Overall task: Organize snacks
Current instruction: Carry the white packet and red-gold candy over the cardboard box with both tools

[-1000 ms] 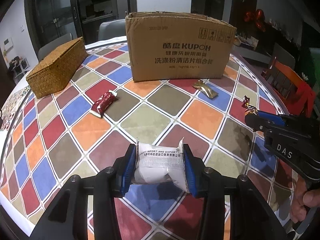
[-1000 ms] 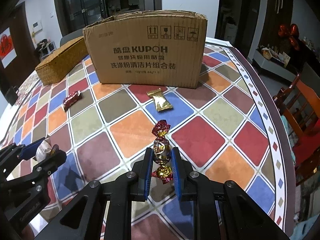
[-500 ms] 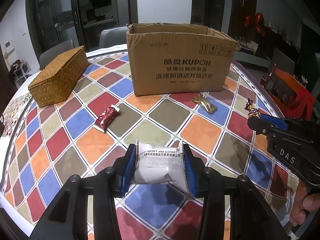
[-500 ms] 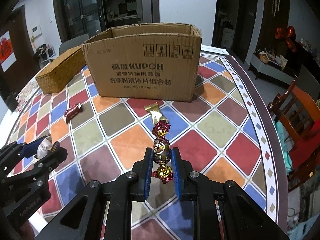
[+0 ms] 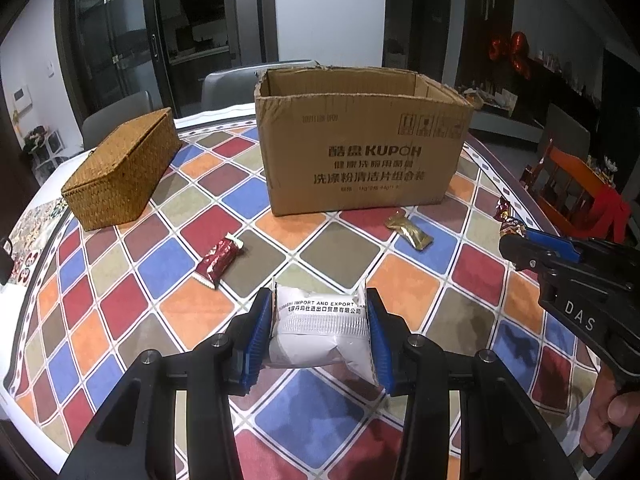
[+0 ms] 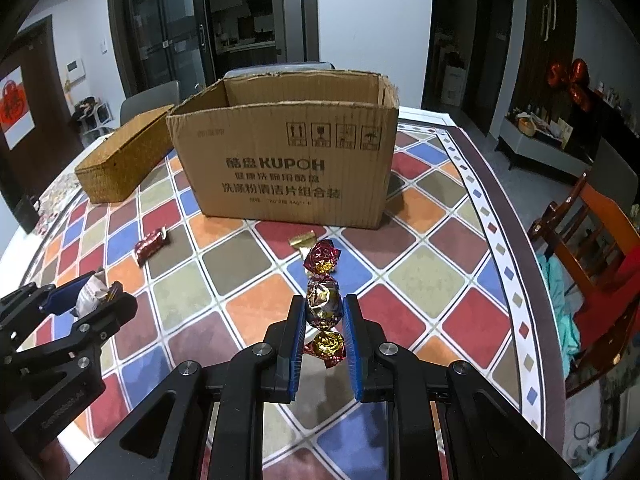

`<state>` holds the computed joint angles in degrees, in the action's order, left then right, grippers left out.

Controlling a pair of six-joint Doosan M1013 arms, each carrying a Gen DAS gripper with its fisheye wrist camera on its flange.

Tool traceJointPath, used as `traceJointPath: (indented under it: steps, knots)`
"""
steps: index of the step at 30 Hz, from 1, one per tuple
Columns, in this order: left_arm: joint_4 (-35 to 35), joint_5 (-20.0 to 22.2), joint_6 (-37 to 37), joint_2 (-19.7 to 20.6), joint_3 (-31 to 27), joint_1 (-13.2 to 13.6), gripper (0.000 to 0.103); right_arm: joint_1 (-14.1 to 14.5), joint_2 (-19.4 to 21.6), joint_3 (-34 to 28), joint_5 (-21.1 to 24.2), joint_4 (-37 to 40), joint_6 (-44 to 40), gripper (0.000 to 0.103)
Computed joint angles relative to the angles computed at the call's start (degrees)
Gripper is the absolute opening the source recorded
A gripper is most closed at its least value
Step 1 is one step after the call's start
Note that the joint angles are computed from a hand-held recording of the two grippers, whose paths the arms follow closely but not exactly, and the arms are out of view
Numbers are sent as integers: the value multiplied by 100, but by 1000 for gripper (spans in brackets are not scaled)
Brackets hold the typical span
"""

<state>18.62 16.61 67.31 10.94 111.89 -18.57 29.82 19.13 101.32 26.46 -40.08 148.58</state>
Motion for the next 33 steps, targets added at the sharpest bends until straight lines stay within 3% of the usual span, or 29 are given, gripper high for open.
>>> traceJointPath:
  steps: [33]
  knots:
    - [867,-29,-1015,125,-505,-34,45,-130,-49,-277,-17,-512,409,20]
